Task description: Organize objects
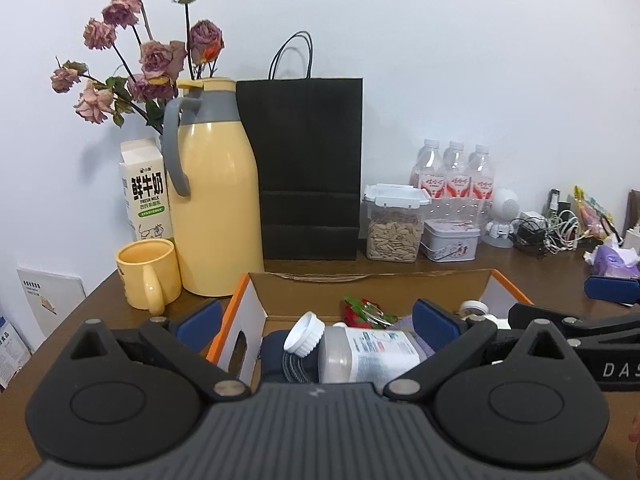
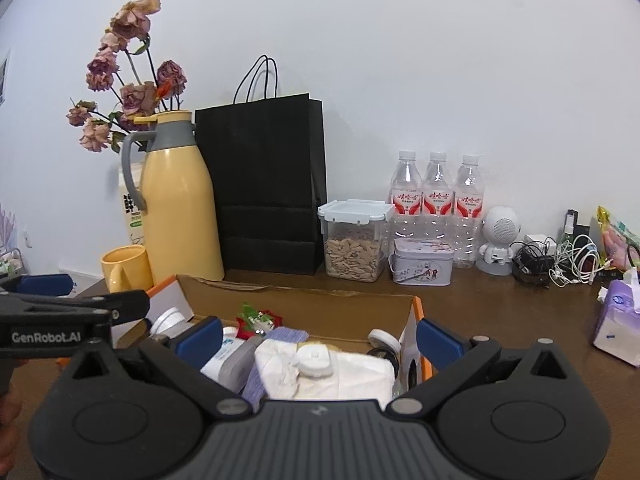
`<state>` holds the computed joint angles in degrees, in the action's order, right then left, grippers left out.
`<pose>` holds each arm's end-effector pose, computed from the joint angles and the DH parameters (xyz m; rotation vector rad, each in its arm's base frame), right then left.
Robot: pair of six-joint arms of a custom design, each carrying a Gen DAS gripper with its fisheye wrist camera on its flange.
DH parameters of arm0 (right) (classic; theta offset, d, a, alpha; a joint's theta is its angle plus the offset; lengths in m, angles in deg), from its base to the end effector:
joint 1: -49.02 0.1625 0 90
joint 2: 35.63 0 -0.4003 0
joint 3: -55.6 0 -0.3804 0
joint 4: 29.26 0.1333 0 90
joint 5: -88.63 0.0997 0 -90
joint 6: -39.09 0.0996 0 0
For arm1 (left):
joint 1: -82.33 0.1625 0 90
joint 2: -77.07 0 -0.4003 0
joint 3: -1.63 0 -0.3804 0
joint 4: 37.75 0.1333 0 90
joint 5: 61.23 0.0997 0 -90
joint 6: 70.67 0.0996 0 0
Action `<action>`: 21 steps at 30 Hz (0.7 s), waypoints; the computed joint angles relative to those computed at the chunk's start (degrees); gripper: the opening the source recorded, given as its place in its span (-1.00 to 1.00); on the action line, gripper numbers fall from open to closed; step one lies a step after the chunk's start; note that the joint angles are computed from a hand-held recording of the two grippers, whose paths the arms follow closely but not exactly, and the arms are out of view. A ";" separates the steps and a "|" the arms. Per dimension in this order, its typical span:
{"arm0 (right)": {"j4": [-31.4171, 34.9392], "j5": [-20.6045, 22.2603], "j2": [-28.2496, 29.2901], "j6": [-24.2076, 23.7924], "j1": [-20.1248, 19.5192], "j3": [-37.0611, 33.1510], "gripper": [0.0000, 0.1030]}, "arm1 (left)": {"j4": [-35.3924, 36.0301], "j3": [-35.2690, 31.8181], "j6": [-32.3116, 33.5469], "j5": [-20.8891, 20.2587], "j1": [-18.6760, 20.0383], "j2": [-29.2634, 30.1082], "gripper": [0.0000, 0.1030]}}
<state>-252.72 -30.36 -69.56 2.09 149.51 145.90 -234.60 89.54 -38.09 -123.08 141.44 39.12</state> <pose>0.2019 -0.6237 0.1469 0.4243 -1.9782 1.4193 -0.1987 -0.6833 0.1530 0.9679 2.1740 -1.2685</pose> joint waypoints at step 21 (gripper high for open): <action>-6.49 -10.67 -6.43 8.78 6.42 20.30 1.00 | 0.35 26.87 -6.14 6.39 -3.90 -18.53 1.00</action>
